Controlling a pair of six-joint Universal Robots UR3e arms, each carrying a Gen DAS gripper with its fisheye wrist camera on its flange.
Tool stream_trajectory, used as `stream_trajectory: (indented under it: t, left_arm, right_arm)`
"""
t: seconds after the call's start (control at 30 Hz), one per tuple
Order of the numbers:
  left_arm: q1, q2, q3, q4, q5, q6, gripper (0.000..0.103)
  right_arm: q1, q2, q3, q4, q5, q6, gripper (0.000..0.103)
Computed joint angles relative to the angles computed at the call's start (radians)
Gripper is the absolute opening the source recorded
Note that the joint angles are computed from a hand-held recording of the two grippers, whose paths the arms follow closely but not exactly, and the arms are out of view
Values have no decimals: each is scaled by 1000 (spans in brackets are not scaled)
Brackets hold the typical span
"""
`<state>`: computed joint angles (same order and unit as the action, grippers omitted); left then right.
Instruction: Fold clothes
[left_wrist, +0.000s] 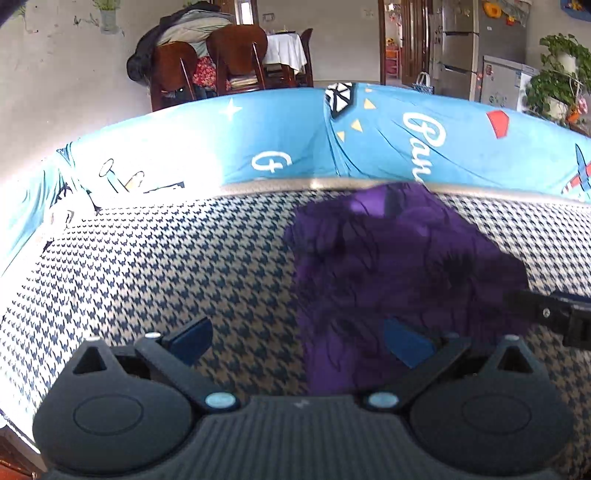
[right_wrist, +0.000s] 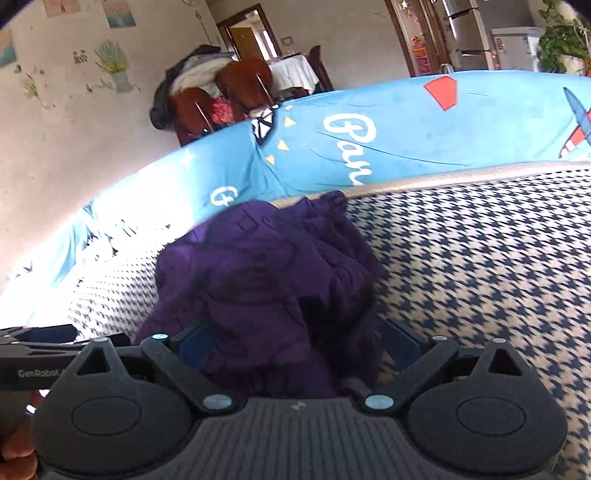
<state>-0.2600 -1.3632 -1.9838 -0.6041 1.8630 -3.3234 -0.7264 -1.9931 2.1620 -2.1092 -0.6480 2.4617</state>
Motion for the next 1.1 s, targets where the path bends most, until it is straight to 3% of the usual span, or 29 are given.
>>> stream_trajectory:
  t: [0.1, 0.27, 0.3, 0.33, 0.47, 0.53, 0.63, 0.73, 1.0, 1.1]
  left_arm:
    - [31, -26, 61, -16, -25, 18, 103]
    - [74, -148, 135, 42, -81, 32, 103]
    - [81, -178, 153, 59, -91, 38, 103]
    - [82, -205, 165, 78, -95, 42, 103]
    - [78, -303, 183, 194, -103, 70, 103]
    - [81, -305, 150, 258, -107, 90, 103]
    - [99, -282, 111, 293, -129, 80, 103]
    - [155, -229, 68, 288, -222, 59, 103]
    - [233, -152, -37, 337, -381, 68, 103]
    - [213, -183, -26, 308, -351, 78, 103]
  right_arm:
    - [70, 102, -22, -123, 0, 68, 89]
    - [183, 256, -54, -328, -84, 225, 75]
    - [188, 272, -54, -341, -77, 238, 67]
    - [194, 284, -52, -352, -69, 241, 58]
    - [225, 303, -21, -440, -64, 235, 41]
    - [229, 272, 3, -422, -36, 175, 33]
    - [238, 211, 41, -360, 9, 51, 29]
    - [270, 159, 77, -294, 21, -60, 28]
    - [359, 127, 122, -235, -23, -170, 28]
    - [365, 108, 129, -202, -31, -202, 28]
